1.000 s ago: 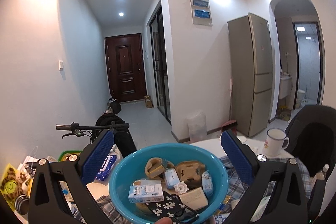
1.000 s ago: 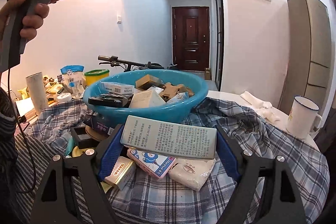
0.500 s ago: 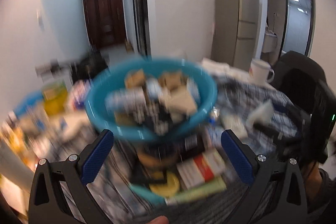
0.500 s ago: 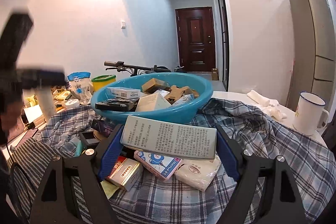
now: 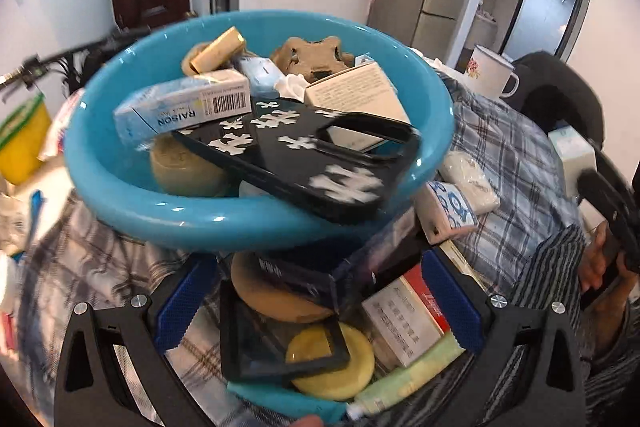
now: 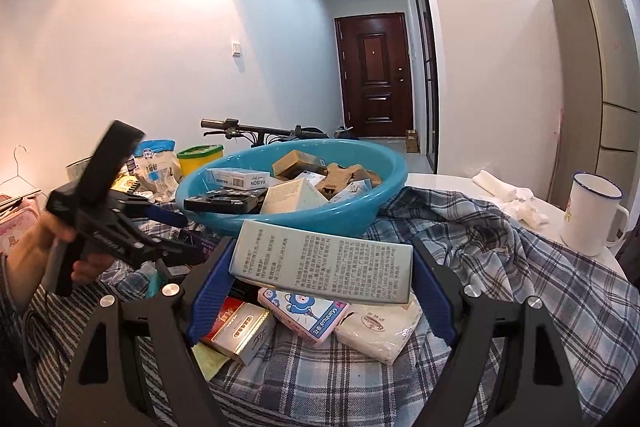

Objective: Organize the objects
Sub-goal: 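Grasp the white printed box with the right tool while the left tool reaches the purple box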

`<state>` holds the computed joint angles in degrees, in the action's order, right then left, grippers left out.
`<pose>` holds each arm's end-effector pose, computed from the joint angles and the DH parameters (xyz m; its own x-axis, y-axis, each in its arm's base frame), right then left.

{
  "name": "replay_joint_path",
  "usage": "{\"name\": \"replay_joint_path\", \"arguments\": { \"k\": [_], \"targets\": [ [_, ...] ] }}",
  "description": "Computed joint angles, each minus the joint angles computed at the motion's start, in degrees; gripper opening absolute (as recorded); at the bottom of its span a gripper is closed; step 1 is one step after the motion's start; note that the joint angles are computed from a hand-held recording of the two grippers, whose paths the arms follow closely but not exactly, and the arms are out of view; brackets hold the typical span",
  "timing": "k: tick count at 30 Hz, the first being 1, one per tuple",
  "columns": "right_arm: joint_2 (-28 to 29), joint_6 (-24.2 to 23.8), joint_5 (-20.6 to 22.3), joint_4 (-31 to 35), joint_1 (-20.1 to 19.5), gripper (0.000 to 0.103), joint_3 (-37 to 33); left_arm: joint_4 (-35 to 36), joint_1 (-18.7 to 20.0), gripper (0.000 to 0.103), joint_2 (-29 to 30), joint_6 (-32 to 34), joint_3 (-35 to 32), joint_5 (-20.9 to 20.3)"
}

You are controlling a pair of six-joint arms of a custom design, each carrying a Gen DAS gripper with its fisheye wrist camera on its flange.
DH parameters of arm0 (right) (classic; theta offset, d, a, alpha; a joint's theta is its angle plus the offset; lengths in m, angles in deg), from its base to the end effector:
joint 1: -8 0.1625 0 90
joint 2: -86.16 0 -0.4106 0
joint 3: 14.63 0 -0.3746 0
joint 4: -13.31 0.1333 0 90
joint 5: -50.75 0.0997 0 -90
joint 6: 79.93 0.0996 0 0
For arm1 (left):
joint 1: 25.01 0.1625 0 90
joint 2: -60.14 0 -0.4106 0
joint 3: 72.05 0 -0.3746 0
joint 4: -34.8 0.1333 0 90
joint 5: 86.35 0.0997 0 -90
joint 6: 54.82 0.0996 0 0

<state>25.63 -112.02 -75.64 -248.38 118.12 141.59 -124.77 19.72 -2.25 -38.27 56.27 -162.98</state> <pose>0.1614 -0.2250 0.2246 -0.7639 0.1027 0.6371 -0.5773 0.3325 -0.7458 -0.2088 -0.4269 0.0939 -0.4644 0.8527 -0.2393 0.8776 0.4793 0.0049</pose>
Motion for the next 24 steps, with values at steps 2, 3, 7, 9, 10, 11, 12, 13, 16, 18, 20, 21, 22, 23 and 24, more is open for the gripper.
{"name": "replay_joint_path", "arguments": {
  "k": [2,3,7,9,10,11,12,13,16,18,20,21,22,23,24],
  "targets": [
    [-0.2,0.2,0.2,0.3,-0.3,0.082,0.1,2.3,2.5,0.103,1.2,0.4,-2.5,-4.3],
    [-0.6,0.4,0.4,0.8,-0.5,0.082,0.2,3.6,3.1,0.103,1.4,0.1,-3.3,-5.4],
    [-1.2,1.0,1.0,1.1,-1.0,0.082,0.5,4.6,4.7,0.09,2.4,-0.8,-4.6,-7.0],
    [-1.4,1.1,1.1,1.4,-1.1,0.082,0.6,5.8,5.5,0.071,1.7,-0.4,-4.7,-9.0],
    [-1.4,1.1,1.0,1.6,-1.1,0.082,0.5,6.6,5.9,0.071,1.4,-0.6,-4.8,-9.7],
    [-1.3,1.1,0.9,1.6,-1.0,0.082,0.5,6.1,5.8,0.071,1.2,-0.4,-4.2,-9.3],
    [-1.4,1.0,0.9,1.7,-1.0,0.082,0.5,5.7,5.5,0.071,1.0,0.2,-3.7,-9.0],
    [-1.3,1.0,0.9,1.6,-1.0,0.082,0.5,5.2,5.2,0.071,0.9,1.1,-3.3,-8.4],
    [-1.3,1.0,0.8,1.6,-1.0,0.082,0.4,4.3,4.4,0.068,0.6,1.7,-2.2,-7.9],
    [-1.3,1.0,0.9,1.6,-1.0,0.082,0.4,4.8,4.1,0.066,-0.2,1.6,-1.6,-9.2],
    [-1.3,1.0,1.0,1.6,-1.1,0.082,0.4,5.0,3.9,0.066,-1.4,2.4,-0.6,-10.3],
    [-1.3,1.0,1.0,1.6,-1.1,0.082,0.4,4.7,3.6,0.065,-2.1,2.5,0.2,-10.5],
    [-1.3,1.0,1.0,1.6,-1.1,0.082,0.4,4.4,3.2,0.065,-3.0,2.3,1.1,-10.6],
    [-1.3,1.0,1.0,1.6,-1.1,0.082,0.4,3.6,2.8,0.064,-3.9,2.0,2.3,-10.6],
    [-1.3,1.0,1.0,1.6,-1.1,0.082,0.4,3.0,2.7,0.064,-4.7,1.6,2.9,-10.8]
  ]
}}
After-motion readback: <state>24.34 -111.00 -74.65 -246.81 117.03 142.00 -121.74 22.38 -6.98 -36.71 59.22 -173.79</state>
